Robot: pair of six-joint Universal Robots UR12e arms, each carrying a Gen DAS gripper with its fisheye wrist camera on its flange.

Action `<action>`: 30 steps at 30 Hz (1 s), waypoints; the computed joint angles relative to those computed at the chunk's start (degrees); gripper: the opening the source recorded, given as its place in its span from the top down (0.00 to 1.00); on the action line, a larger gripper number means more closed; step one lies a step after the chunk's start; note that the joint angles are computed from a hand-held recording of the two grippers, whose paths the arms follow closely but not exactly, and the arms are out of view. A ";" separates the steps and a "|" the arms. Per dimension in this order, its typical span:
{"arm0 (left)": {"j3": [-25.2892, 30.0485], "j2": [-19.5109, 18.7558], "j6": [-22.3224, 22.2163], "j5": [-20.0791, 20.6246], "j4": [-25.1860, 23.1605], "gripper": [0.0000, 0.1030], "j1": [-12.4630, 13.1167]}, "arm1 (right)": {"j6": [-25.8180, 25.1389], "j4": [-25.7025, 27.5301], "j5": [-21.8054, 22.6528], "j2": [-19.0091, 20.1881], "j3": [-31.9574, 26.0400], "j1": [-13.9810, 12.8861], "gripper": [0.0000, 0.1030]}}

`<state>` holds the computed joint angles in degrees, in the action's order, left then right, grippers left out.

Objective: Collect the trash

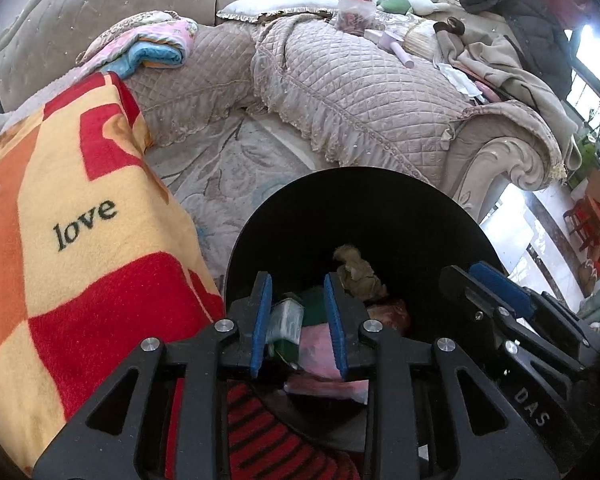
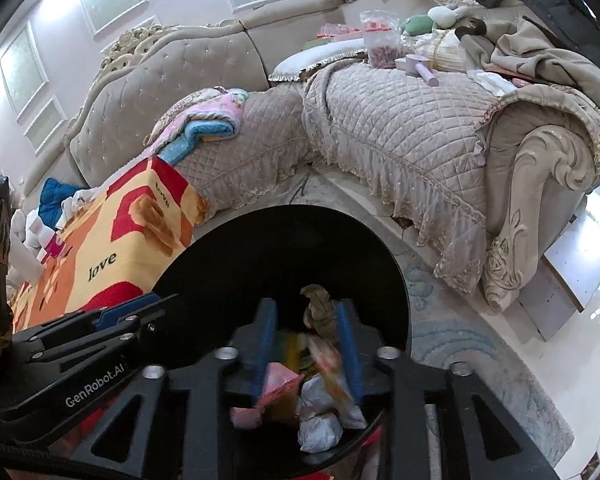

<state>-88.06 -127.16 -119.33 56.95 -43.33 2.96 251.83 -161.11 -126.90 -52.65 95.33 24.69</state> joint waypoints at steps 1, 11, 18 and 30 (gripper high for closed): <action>-0.06 0.03 -0.02 -0.05 0.09 0.70 0.00 | -0.03 0.10 -0.42 0.00 -0.05 0.06 0.57; 2.08 -0.67 -1.93 -1.54 -5.26 0.22 0.59 | 2.44 1.88 -3.78 -0.49 0.24 0.51 0.57; -1.35 2.91 0.53 -0.64 -1.65 0.16 2.23 | 6.03 2.71 -10.48 -1.55 0.98 2.72 0.53; -7.86 10.33 3.92 -9.09 7.09 0.04 12.32 | 4.84 16.42 -2.52 -7.81 -3.29 8.87 0.05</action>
